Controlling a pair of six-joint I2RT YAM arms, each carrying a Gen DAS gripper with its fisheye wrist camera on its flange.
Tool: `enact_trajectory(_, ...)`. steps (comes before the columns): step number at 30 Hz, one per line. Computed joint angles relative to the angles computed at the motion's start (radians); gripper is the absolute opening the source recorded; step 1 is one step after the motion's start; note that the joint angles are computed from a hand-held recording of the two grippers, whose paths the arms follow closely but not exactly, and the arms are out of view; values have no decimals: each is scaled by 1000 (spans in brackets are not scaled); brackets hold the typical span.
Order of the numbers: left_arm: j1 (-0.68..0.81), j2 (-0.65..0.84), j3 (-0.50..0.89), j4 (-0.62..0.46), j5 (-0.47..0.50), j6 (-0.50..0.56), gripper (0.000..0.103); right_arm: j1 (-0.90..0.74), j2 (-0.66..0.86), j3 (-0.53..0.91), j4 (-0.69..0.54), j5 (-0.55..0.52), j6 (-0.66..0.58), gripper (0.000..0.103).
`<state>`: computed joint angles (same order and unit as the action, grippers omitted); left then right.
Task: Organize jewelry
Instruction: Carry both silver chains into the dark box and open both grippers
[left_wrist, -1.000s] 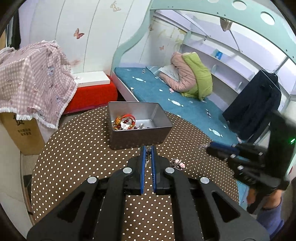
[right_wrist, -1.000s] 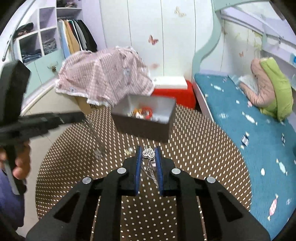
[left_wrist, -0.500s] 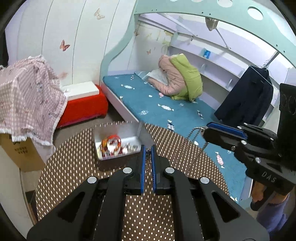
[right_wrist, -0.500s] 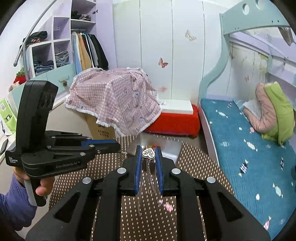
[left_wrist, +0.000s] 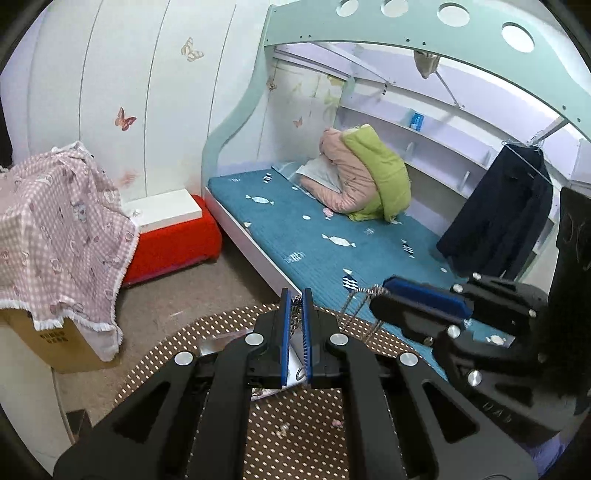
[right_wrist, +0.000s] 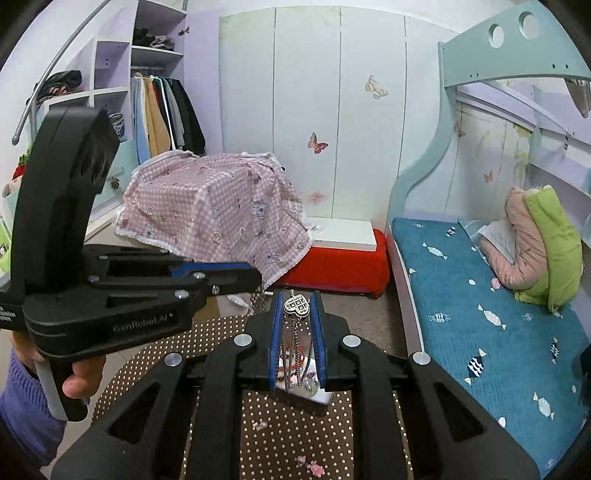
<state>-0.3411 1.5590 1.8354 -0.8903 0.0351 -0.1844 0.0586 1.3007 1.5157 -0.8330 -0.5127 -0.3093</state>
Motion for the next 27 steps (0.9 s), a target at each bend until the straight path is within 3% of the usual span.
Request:
enact_trajectory(8, 25, 69, 93, -22, -11, 18, 6, 3, 66, 35, 17, -12, 21, 13)
enact_trajectory(27, 70, 147, -164, 82, 11, -11, 6, 17, 159, -38, 21, 22, 12, 13)
